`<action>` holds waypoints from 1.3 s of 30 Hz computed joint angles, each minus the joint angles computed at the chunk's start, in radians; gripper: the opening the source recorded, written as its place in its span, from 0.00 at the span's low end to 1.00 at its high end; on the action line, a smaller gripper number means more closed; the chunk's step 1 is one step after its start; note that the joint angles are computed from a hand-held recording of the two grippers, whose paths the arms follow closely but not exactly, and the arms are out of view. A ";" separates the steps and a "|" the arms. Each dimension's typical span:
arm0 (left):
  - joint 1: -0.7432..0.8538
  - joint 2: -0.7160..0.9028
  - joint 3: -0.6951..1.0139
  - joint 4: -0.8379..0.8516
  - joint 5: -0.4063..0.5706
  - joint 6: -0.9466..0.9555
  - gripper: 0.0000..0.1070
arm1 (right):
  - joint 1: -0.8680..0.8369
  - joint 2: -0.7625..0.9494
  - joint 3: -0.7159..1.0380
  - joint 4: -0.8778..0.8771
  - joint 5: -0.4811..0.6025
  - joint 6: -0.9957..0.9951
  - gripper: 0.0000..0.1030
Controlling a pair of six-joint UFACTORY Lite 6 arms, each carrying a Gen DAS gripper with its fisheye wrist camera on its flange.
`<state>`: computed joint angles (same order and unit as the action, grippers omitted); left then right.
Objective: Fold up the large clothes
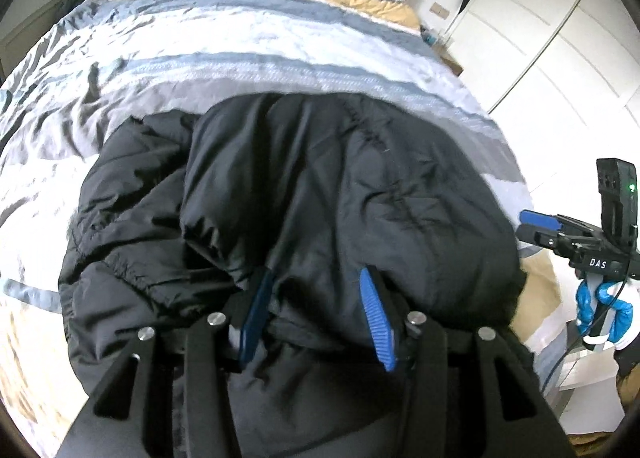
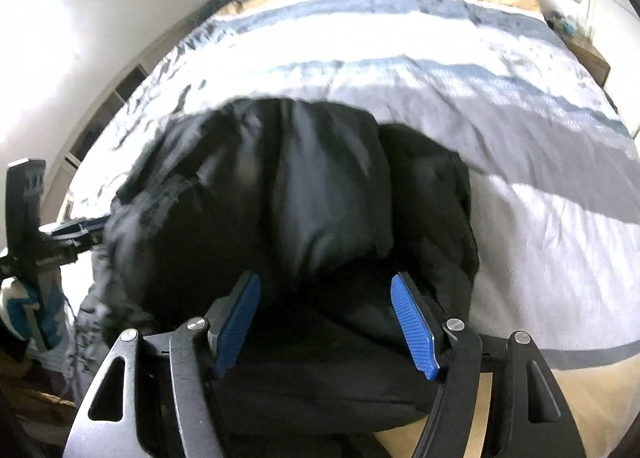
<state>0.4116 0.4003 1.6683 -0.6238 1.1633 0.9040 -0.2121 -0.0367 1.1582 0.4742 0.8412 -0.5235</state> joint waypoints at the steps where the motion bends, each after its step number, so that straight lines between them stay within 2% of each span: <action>1: 0.000 -0.011 0.000 -0.015 0.011 0.004 0.42 | 0.011 -0.003 0.017 0.017 0.008 -0.003 0.65; 7: -0.038 -0.055 -0.017 -0.055 0.025 0.015 0.43 | 0.082 -0.010 0.041 0.088 0.008 -0.014 0.65; 10: -0.066 -0.053 -0.051 -0.035 -0.016 0.023 0.43 | 0.114 0.016 0.032 0.095 -0.011 -0.013 0.65; 14: -0.098 -0.045 -0.146 0.026 -0.120 0.043 0.43 | 0.142 0.049 -0.018 0.080 -0.053 -0.009 0.65; 20: -0.085 -0.042 -0.211 0.031 -0.173 0.083 0.43 | 0.162 0.065 -0.148 0.030 -0.122 0.010 0.66; 27: -0.055 -0.078 -0.218 0.037 -0.144 0.070 0.43 | 0.144 -0.001 -0.203 0.019 -0.114 0.025 0.66; 39: 0.011 -0.265 -0.349 0.106 -0.130 0.092 0.43 | 0.118 -0.183 -0.298 -0.061 -0.046 0.117 0.66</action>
